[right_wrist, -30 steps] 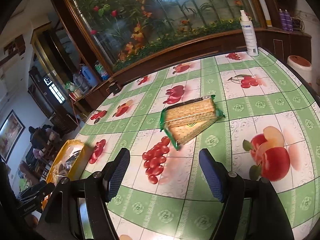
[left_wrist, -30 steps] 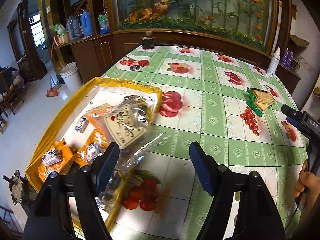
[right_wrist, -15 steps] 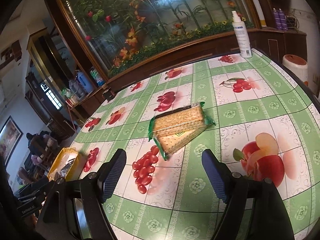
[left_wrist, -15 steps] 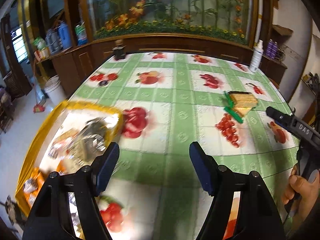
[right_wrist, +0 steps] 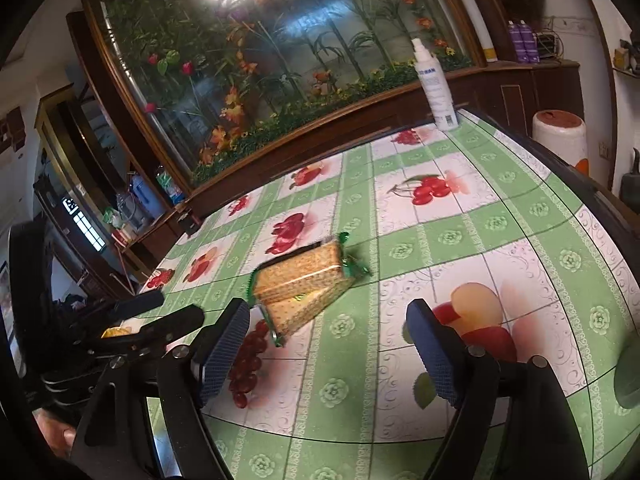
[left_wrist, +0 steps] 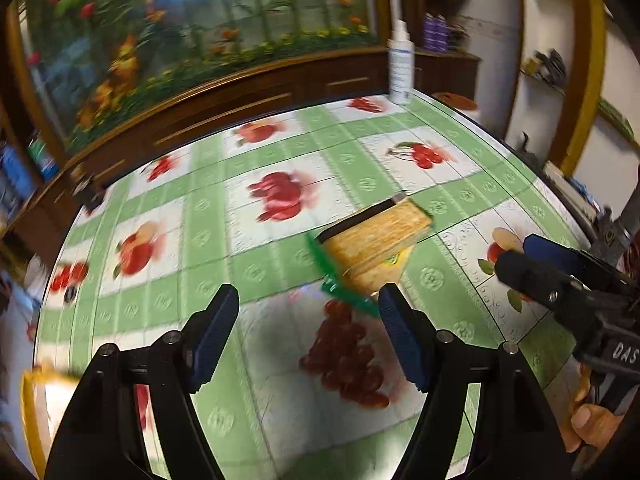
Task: Organize snacks
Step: 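Move both open tools back to the green cracker stack, then grasp a green-wrapped cracker roll with the left tool while the right tool grasps the WEIDAN cracker pack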
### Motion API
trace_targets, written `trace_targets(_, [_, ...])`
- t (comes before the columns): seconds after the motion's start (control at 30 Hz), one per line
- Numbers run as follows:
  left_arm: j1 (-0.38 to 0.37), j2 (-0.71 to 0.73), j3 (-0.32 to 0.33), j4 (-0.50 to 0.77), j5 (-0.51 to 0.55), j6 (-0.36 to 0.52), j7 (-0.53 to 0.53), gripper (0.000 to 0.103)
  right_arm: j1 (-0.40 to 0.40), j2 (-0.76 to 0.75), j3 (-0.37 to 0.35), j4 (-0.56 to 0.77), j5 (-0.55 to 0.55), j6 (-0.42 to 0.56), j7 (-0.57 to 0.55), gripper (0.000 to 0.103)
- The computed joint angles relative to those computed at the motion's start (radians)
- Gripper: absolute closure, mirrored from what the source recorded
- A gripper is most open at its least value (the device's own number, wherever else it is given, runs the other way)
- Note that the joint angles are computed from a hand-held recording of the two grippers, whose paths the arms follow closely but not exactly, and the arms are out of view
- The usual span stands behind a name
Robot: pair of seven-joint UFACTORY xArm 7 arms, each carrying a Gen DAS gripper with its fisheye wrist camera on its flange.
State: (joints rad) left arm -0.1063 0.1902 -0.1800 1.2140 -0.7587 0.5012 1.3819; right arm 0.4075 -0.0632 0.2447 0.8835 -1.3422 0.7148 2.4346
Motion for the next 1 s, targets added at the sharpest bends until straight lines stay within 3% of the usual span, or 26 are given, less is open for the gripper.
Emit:
trace_targets(0.27, [-0.058,0.085,-0.054,0.055,0.096,-0.062,0.105,0.031,-0.016,0.004,-0.011,-0.017,0.042,-0.027,-0.013,0.019])
trace_targets(0.37, [-0.066,0.126,-0.059,0.102,0.157,-0.029,0.062,0.031,-0.011,0.013,-0.010,-0.003,0.106,0.006,-0.071,0.018])
trace_targets(0.43, [-0.071,0.158,-0.057,0.144,0.194,0.002,0.009,0.032,-0.016,-0.001,-0.015,-0.023,0.096,-0.010,-0.045,0.018])
trace_targets(0.47, [-0.073,0.172,-0.056,0.163,0.211,0.015,-0.020,0.041,-0.020,-0.010,-0.015,-0.033,0.086,-0.019,-0.028,0.018])
trace_targets(0.5, [-0.078,0.188,-0.050,0.186,0.236,0.040,-0.058,0.058,-0.022,-0.015,-0.013,-0.038,0.087,-0.015,-0.024,0.018])
trace_targets(0.57, [-0.081,0.204,-0.047,0.195,0.268,0.037,-0.107,0.074,-0.022,-0.021,-0.005,-0.038,0.102,0.008,-0.038,0.018])
trace_targets(0.8, [-0.027,0.195,-0.046,0.185,0.275,0.045,-0.199,0.087,-0.018,0.010,-0.002,-0.005,0.134,0.024,-0.111,0.018])
trace_targets(0.9, [0.022,0.180,-0.022,0.183,0.249,0.097,-0.263,0.087,-0.007,0.029,-0.004,0.018,0.148,0.047,-0.148,0.018])
trace_targets(1.0, [0.066,0.146,0.006,0.137,0.218,0.087,-0.311,0.087,-0.002,0.064,-0.016,0.049,0.112,0.010,-0.124,0.018])
